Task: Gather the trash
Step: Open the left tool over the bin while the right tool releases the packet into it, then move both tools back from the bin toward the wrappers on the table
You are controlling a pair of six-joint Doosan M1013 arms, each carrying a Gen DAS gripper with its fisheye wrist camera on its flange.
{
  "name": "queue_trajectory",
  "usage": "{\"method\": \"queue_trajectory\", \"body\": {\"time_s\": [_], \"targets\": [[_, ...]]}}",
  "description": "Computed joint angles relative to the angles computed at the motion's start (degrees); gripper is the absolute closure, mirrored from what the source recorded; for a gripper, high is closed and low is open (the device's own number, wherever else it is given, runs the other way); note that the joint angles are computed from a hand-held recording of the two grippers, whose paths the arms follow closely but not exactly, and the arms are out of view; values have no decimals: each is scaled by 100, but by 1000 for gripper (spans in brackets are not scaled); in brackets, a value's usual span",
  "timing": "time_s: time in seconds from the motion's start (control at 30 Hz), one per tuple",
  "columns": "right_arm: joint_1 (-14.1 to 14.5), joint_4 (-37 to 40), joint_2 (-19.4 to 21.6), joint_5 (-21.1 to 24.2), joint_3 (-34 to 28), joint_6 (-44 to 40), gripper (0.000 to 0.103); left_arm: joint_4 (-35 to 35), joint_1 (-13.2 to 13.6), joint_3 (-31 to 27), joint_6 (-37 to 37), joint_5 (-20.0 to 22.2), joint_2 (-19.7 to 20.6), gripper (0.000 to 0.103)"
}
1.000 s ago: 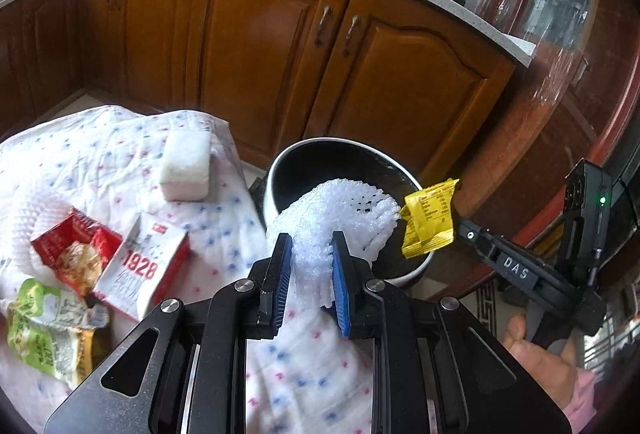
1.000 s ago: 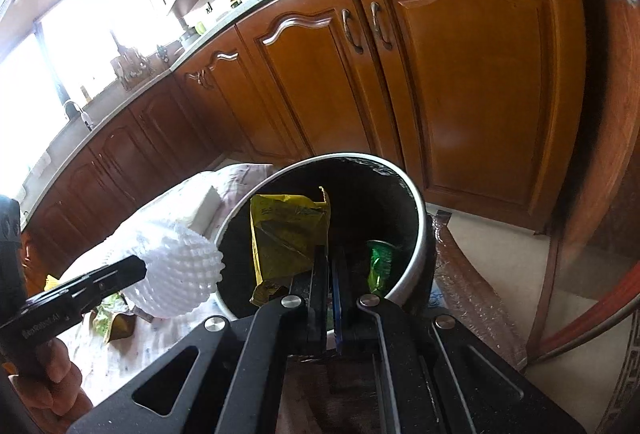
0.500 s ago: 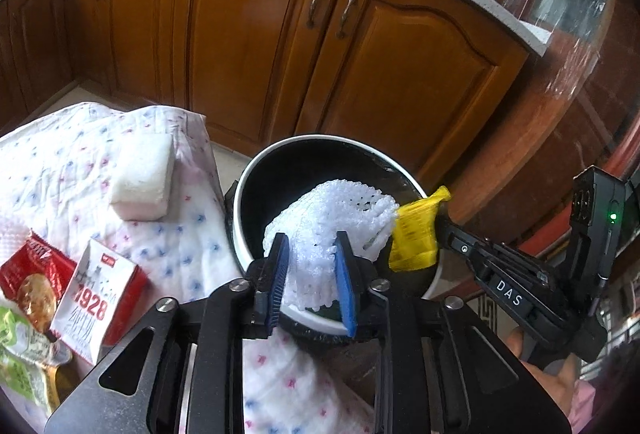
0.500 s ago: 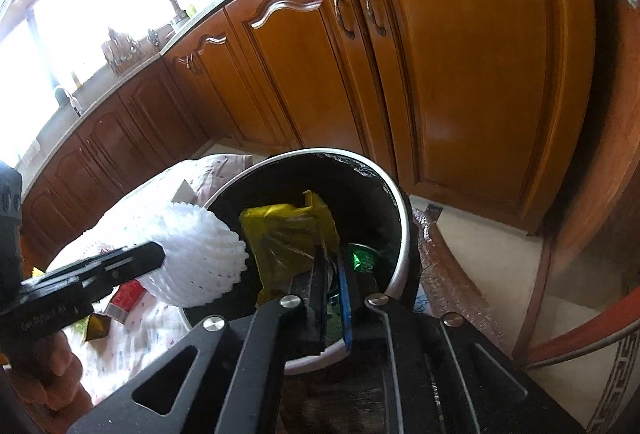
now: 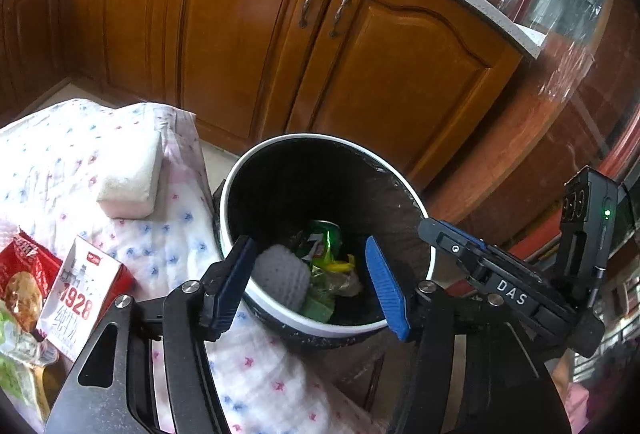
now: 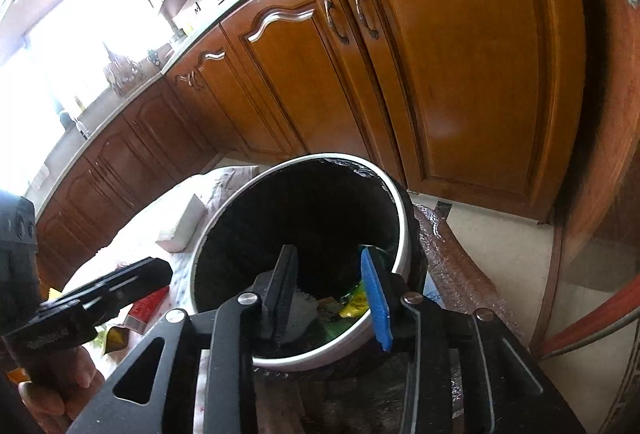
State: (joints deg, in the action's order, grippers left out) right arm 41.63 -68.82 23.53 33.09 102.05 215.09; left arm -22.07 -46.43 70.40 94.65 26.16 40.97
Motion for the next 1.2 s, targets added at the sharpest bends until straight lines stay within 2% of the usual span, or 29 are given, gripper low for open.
{"method": "queue_trajectory", "body": {"time_s": [0.07,0.23,0.7,1.1,1.2], "targets": [[48,-150,-29,-7,32,205,60,-10,9,91,-22,-39,-51,44],[184,-512,-29,-43,26,640,35,-123,55,374,-62,-115,-190,42],[511,-590,258,-315,-309,840,30,-142,240,1619,-323,-763,-861,39],[711,-64,558,-545,-845,-72,27,-78,530,2480,-882,-1287,-1330,38],[724,121,647,-623,-984,-357,27,213,585,2630,-1208,-1403,-1412,38]]}}
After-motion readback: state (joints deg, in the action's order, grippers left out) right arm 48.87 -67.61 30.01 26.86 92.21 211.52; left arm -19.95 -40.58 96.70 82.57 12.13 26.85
